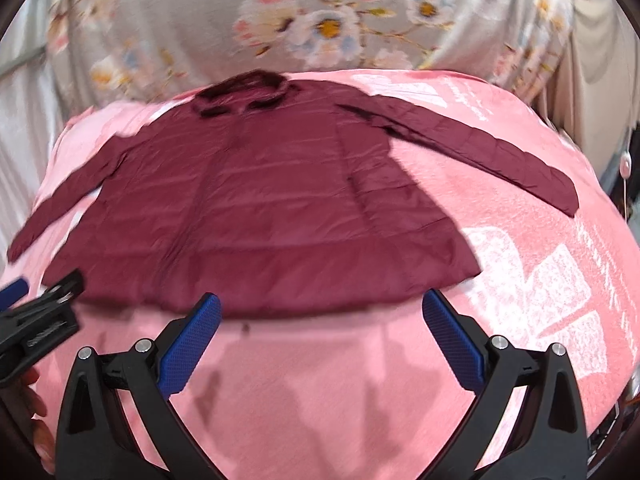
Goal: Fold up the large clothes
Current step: 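Grasp the jacket sleeve with the right tool and lift it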
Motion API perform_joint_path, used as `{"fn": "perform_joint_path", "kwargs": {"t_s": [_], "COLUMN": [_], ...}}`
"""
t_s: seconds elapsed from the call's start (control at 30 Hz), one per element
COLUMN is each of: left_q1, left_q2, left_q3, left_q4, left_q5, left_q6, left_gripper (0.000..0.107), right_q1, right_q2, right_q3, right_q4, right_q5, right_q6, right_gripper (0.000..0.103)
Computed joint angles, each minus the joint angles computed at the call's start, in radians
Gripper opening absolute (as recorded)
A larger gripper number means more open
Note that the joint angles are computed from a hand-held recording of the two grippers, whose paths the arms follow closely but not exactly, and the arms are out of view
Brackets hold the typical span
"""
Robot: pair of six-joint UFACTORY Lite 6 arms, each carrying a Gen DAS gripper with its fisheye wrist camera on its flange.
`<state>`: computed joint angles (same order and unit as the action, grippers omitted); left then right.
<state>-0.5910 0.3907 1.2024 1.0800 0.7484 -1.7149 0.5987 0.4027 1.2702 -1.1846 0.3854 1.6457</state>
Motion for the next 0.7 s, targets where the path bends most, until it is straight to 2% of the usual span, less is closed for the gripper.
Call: {"fn": "perform_joint_path", "kwargs": {"t_s": [0.07, 0.13, 0.37, 0.43, 0.57, 0.63, 0.7], "left_q1": [0.037, 0.07, 0.176, 0.199, 0.248, 0.275, 0.296], "left_q2": [0.008, 0.032, 0.092, 0.114, 0.168, 0.191, 0.221], "left_q3": [0.016, 0.045, 0.098, 0.116, 0.178, 0.212, 0.252], "left_q4": [-0.001, -0.005, 0.037, 0.058, 0.035, -0.004, -0.039], "left_q5": [-0.032, -0.042, -0.065, -0.057, -0.037, -0.044, -0.031], "left_q6": [0.025, 0.06, 0.058, 0.051, 0.082, 0.127, 0.165], "left_gripper": [0.092, 0.092, 0.092, 0.092, 0.092, 0.092, 0.092], "right_q1": [-0.1, -0.218, -0.644, -0.724, -0.828, -0.854, -0.858], "right_q2": [0.012, 0.039, 0.254, 0.348, 0.539, 0.62, 0.679], "right_q3": [0.015, 0.054, 0.274, 0.376, 0.636, 0.733, 0.818], "right_q4": [0.019, 0.127, 0.859, 1.068, 1.445, 1.444, 1.277], "right_q5": [-0.058, -0.11, -0.258, -0.268, -0.169, -0.145, -0.139], "right_q6": [-0.019, -0.114, -0.733, -0.89, -1.222, -1.212, -1.052], "right_gripper": [0.098, 0.098, 0.098, 0.098, 0.098, 0.092, 0.078]}}
